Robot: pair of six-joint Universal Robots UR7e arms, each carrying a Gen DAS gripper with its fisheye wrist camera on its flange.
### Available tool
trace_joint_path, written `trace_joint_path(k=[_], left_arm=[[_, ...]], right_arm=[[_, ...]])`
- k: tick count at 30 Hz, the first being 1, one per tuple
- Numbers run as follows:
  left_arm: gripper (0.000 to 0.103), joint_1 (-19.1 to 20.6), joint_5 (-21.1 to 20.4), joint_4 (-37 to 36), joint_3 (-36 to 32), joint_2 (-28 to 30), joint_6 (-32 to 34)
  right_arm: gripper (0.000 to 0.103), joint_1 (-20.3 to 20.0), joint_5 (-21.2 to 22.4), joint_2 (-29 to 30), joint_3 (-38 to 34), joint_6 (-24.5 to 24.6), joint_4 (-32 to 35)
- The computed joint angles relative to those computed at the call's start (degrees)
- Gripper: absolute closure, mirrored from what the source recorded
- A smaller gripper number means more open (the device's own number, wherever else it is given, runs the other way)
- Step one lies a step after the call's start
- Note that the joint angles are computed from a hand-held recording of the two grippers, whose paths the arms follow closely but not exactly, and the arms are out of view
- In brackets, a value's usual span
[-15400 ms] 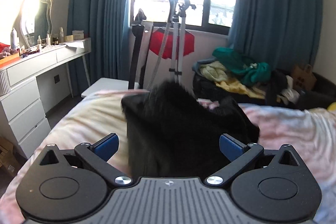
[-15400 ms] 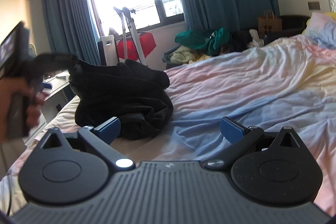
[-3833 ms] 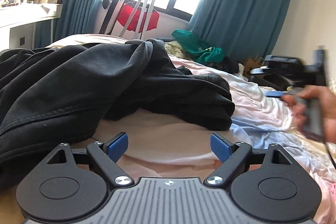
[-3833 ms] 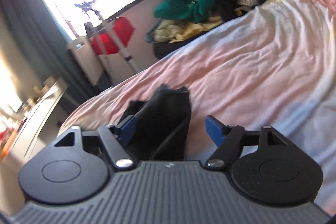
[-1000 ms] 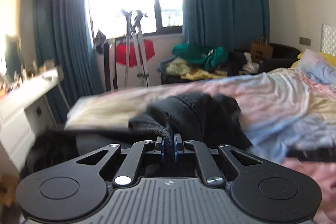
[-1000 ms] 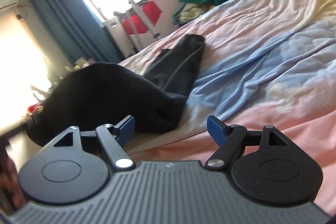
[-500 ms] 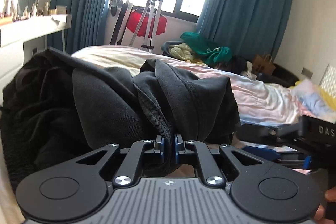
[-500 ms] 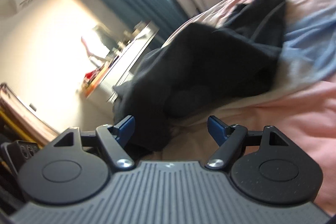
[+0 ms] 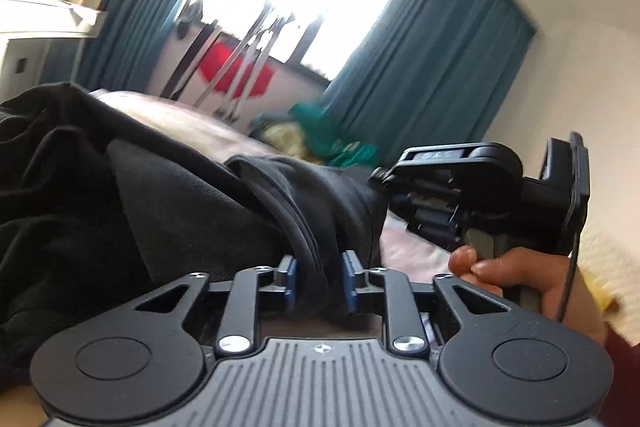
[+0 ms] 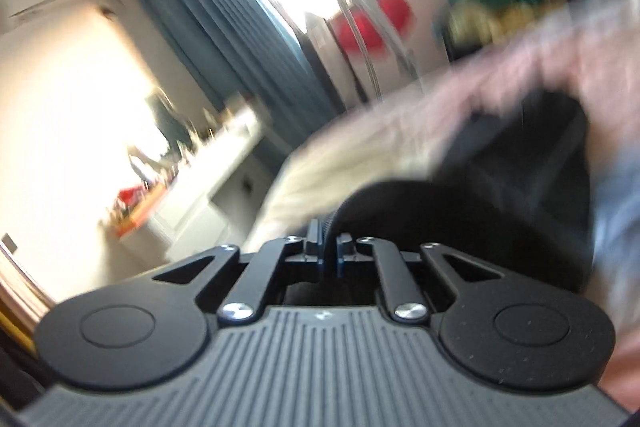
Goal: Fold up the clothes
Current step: 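Lift the leg hem with the right gripper while the left gripper holds the waistband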
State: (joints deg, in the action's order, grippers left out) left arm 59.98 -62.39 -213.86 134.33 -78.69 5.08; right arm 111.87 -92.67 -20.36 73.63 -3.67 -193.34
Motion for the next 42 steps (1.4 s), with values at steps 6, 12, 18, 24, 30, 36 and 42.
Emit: trace_joint_path(k=[6,12,18,24,30,36,42], left_arm=[[0.063,-0.81,0.29,-1.72,1.61,-1.76,-2.07],[0.063,-2.11,3.99,0.55,1.66,-3.0,-3.13],[0.061,-4.65,9.18,3.65,2.5,-3.41,-2.39],[0.058,-5.93,13.4,7.73,1.36,-1.23,-1.25],[0.056,-4.55,13.38,10.91,-0.83,1.8,-1.22],[0.053,-3.68,13.25,11.39,-1.68,3.86,-0.57],[0.053,-3.22,13.3,12.54,-1.7,3.19,-4.26]], right_arm=[[0.098,-0.05,-2.03,-5.45,7.7,-5.67,-19.06],[0.098,-6.99,-8.42,-16.13,18.3,-0.45,-25.84],[0.097,-14.34,-13.18,-21.74,24.17,7.62,-18.67],[0.095,-15.97,-15.29,-22.36,25.08,17.99,-8.3],[0.064,-17.2,-8.64,-24.24,29.19,30.27,-19.51],[0.023,-16.3,1.58,-22.31,32.46,31.09,-38.49],[0.022,-17.69,13.97,-21.67,31.44,38.8,-23.54]])
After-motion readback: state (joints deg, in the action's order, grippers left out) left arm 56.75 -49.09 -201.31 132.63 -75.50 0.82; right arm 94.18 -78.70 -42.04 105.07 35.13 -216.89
